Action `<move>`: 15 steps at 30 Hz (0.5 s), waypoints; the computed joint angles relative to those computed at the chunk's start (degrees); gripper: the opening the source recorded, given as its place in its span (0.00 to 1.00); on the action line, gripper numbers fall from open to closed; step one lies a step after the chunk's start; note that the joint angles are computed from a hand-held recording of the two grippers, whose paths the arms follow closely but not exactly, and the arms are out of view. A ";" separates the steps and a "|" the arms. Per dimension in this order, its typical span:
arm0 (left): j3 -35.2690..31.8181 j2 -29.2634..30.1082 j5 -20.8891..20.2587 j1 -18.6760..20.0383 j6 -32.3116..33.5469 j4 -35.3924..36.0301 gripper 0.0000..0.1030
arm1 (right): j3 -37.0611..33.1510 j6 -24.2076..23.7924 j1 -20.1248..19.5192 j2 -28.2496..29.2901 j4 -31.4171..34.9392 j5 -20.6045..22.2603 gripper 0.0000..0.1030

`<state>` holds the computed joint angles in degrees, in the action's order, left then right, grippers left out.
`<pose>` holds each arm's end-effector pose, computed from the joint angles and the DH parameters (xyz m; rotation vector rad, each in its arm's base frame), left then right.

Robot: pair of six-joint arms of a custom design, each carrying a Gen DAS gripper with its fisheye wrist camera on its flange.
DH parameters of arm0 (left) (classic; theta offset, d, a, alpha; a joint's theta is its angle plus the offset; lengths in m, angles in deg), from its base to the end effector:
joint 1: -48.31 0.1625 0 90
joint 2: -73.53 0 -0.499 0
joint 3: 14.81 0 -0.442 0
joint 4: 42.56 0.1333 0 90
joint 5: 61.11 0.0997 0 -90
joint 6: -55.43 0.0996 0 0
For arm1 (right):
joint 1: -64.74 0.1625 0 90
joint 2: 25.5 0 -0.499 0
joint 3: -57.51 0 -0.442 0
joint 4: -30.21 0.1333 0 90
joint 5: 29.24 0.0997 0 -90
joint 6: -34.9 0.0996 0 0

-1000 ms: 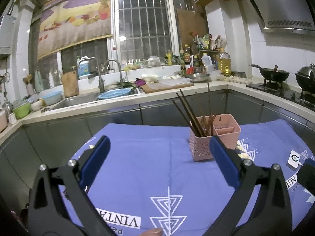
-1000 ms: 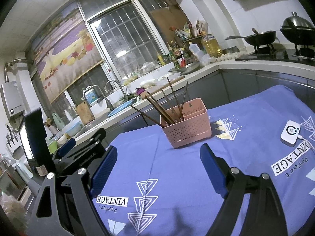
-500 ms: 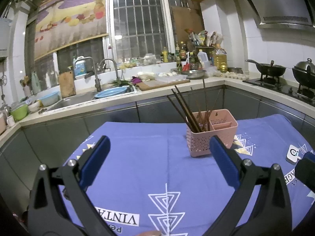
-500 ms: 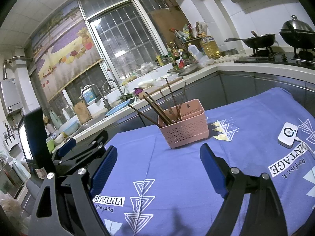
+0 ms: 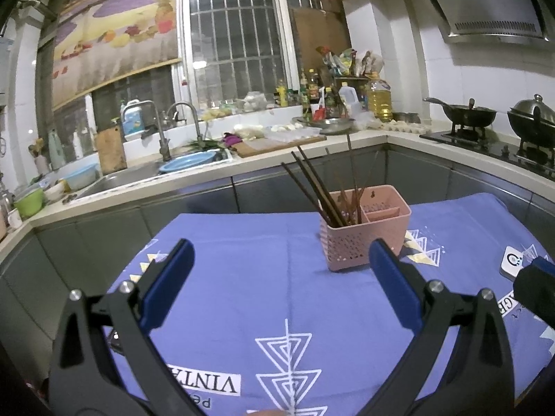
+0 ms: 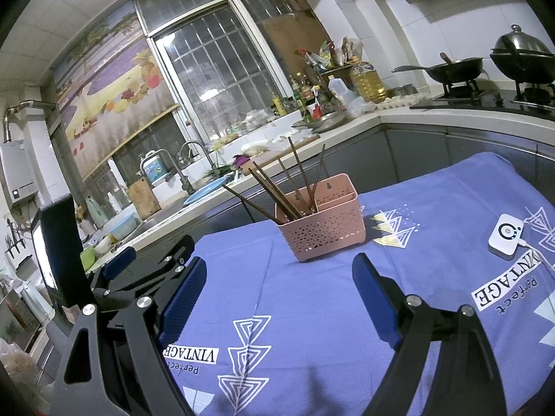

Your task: Organize utensils

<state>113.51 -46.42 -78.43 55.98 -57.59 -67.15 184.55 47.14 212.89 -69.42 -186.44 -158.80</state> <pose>-0.1554 -0.2514 0.4265 0.4333 1.7965 -1.3417 0.4935 -0.2243 0.0828 0.6837 -2.5907 1.4151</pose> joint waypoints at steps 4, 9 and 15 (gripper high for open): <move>0.08 -0.07 0.20 0.32 0.77 -0.70 0.94 | 0.05 0.06 0.04 -0.08 0.12 0.08 0.83; 0.12 -0.06 0.31 0.38 0.83 -0.73 0.94 | 0.01 0.22 0.18 -0.04 0.14 -0.10 0.83; 0.28 -0.17 0.34 0.51 1.46 -1.32 0.94 | -0.02 0.26 0.11 -0.16 0.33 -0.06 0.83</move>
